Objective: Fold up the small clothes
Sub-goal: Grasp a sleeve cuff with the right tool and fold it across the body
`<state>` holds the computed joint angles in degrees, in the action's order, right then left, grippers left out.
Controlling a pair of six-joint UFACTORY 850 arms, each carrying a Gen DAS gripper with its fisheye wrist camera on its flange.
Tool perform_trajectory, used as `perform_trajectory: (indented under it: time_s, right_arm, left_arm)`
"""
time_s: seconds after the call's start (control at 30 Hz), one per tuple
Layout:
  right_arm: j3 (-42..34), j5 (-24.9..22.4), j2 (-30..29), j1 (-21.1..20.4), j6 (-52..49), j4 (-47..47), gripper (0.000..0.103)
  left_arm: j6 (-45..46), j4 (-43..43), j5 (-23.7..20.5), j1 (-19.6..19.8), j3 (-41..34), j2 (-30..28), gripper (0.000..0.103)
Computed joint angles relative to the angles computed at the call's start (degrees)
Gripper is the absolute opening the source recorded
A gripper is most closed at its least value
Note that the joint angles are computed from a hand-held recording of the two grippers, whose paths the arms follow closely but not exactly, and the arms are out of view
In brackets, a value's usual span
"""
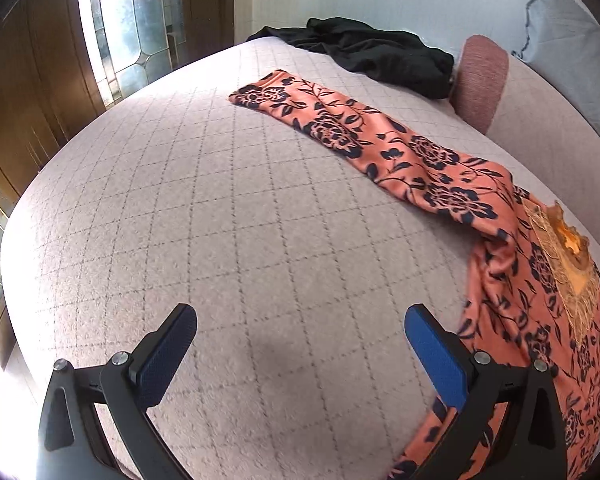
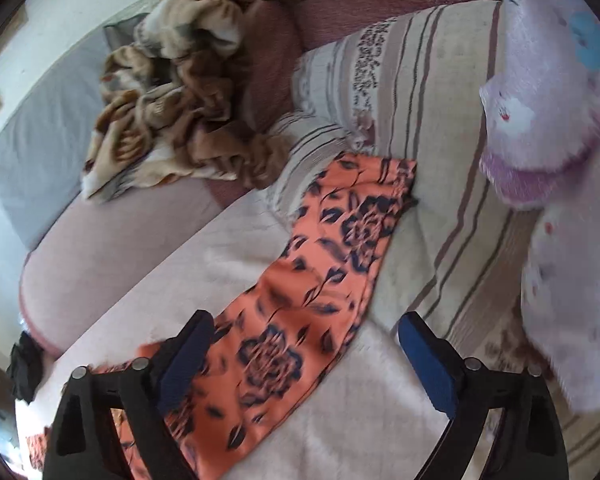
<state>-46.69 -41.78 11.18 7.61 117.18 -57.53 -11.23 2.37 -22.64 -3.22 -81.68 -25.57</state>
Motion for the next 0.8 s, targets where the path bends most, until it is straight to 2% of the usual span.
perform_trajectory:
  time_s: [0.07, 0.13, 0.23, 0.3, 0.37, 0.43, 0.5, 0.6, 0.7, 0.8]
  right_arm:
    - [-1.8, 1.4, -2.3, -5.2, -4.5, 1.9, 0.091]
    - [-4.4, -1.0, -5.9, -8.1, -8.0, 3.5, 0.088]
    - [-6.1, -3.8, -9.2, -10.9, -10.3, 5.3, 0.075]
    - [-6.7, -5.6, -10.6, -11.4, -10.8, 4.8, 0.059]
    - [-7.0, -7.7, -11.1, -11.1, -11.3, 3.7, 0.025]
    - [-6.9, -6.5, -10.4, -11.3, -11.8, 2.9, 0.005]
    - [-7.5, -5.8, -9.4, -10.4, -12.3, 1.4, 0.005]
    - [-10.3, -5.3, -8.0, -6.3, -12.4, -3.7, 0.005]
    - [-15.5, -3.7, -7.6, 0.3, -10.4, -9.6, 0.005]
    - [-23.6, -0.5, -11.1, 8.8, -7.9, -16.5, 0.005]
  left_arm:
    - [-2.7, 2.1, -0.1, 0.3, -1.7, -1.7, 0.103]
    - [-5.2, 3.8, -0.2, 0.7, -3.4, -3.3, 0.103]
    - [-8.4, 6.2, 0.1, 1.0, -5.3, -5.3, 0.103]
    - [-9.5, 7.1, -0.4, 1.3, -6.2, -6.4, 0.103]
    - [-12.0, 10.3, 0.1, 1.2, -6.2, -6.7, 0.103]
    - [-12.1, 10.7, 0.8, 1.2, -6.0, -6.6, 0.103]
    - [-10.9, 9.0, 1.6, 1.5, -5.7, -6.4, 0.103]
    - [-7.5, 4.0, 2.6, 2.3, -5.2, -6.0, 0.103]
    - [-2.0, -3.7, 3.3, 3.2, -4.5, -5.3, 0.103]
    - [3.0, -10.6, 3.6, 4.1, -3.8, -4.7, 0.103]
